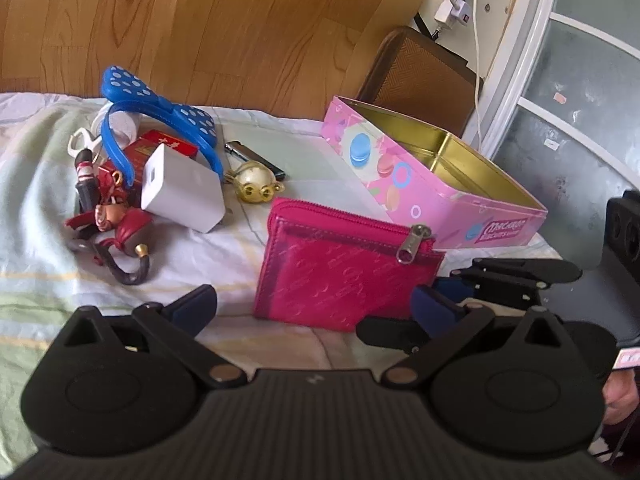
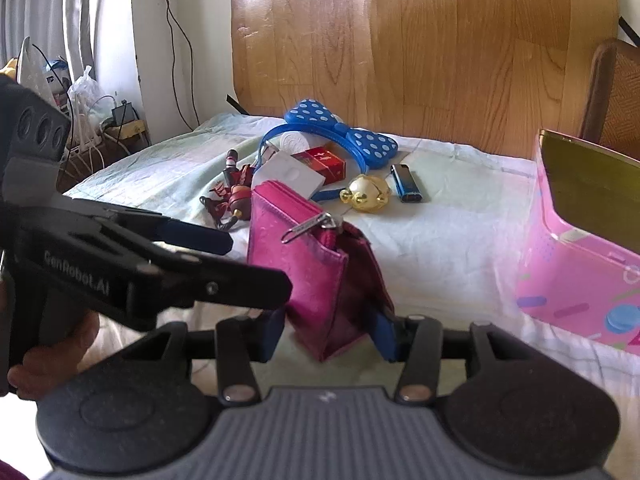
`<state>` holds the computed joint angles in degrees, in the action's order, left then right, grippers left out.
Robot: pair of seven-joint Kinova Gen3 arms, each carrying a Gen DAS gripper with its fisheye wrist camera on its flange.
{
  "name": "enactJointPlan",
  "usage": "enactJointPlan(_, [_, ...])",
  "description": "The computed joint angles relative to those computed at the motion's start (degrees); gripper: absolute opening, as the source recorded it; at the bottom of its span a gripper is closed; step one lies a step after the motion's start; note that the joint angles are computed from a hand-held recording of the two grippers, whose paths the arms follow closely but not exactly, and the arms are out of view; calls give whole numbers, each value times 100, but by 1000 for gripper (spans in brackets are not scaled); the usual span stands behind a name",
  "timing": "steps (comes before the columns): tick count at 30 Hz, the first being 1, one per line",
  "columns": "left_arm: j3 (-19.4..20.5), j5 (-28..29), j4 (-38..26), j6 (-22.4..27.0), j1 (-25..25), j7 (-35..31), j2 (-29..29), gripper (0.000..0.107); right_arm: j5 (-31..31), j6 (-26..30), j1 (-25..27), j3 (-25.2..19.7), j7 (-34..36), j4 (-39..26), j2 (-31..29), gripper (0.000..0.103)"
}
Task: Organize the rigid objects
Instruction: 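Carry the pink purse into the pink tin and open the right gripper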
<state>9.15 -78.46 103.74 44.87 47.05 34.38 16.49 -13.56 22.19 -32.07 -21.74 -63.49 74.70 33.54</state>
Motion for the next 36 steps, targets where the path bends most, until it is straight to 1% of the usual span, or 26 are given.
enactJointPlan(4, [-4,16,-90,3,-2,-97,56,103,-84,8,93,-75,50,-2,10,45])
enactJointPlan(5, [-17,2,-111,-22,-3,-93,69,101,-86,-14,104,-83,73,22,0,45])
enactJointPlan(6, [-41,-82,-90,-120,-10,-13,63,97,-94,-22,130,-109,110,36,-3,43])
enactJointPlan(7, [40,-122,-95,-239,-115,-16,53,94,-111,-56,175,-160,169,74,-10,38])
enactJointPlan(8, [36,-81,-163,-264,-113,-113,77,94,-144,-143,251,-256,268,140,-22,24])
enactJointPlan(9, [-50,3,-294,-197,-6,-303,152,94,-142,-265,259,-270,312,227,-71,25])
enactJointPlan(11, [-14,77,-502,55,51,-477,230,94,-130,-626,371,-423,459,459,-176,25])
enactJointPlan(14, [-165,-177,-645,125,216,-380,210,94,-58,-1325,600,-702,611,842,-362,24])
enactJointPlan(16, [-167,-259,-879,241,242,-597,267,94,68,-1704,847,-978,582,998,-420,24])
enactJointPlan(18, [-190,-267,-1201,195,190,-972,373,94,203,-2021,939,-1008,463,1097,-489,25])
enactJointPlan(19, [-217,-251,-1384,99,142,-1194,446,94,274,-2208,909,-913,390,1156,-535,25])
enactJointPlan(21, [-308,-212,-1754,-109,84,-1614,638,94,357,-2510,737,-550,219,1230,-625,25])
enactJointPlan(23, [-458,-94,-2169,-319,69,-2080,880,94,407,-2669,689,-306,39,1222,-652,25])
enactJointPlan(24, [-447,-25,-2411,-393,10,-2313,1015,94,426,-2720,639,-151,-40,1199,-652,25])
enactJointPlan(25, [-529,116,-2648,-526,1,-2546,1151,94,424,-2751,547,71,-115,1165,-658,25])
enactJointPlan(28, [-416,492,-3407,-686,-201,-3245,1606,94,458,-2673,363,605,-335,955,-599,25])
enactJointPlan(30, [-174,678,-3917,-639,-374,-3712,1914,94,509,-2602,289,899,-490,803,-490,25])
enactJointPlan(32, [-154,963,-4394,-627,-398,-4178,2187,94,581,-2596,270,1104,-652,774,-472,25])
enactJointPlan(34, [-334,1383,-4785,-685,-338,-4617,2396,94,658,-2544,228,1293,-811,649,-388,25])
enactJointPlan(36, [-269,1696,-5151,-653,-409,-5003,2600,94,708,-2494,156,1499,-996,574,-317,26])
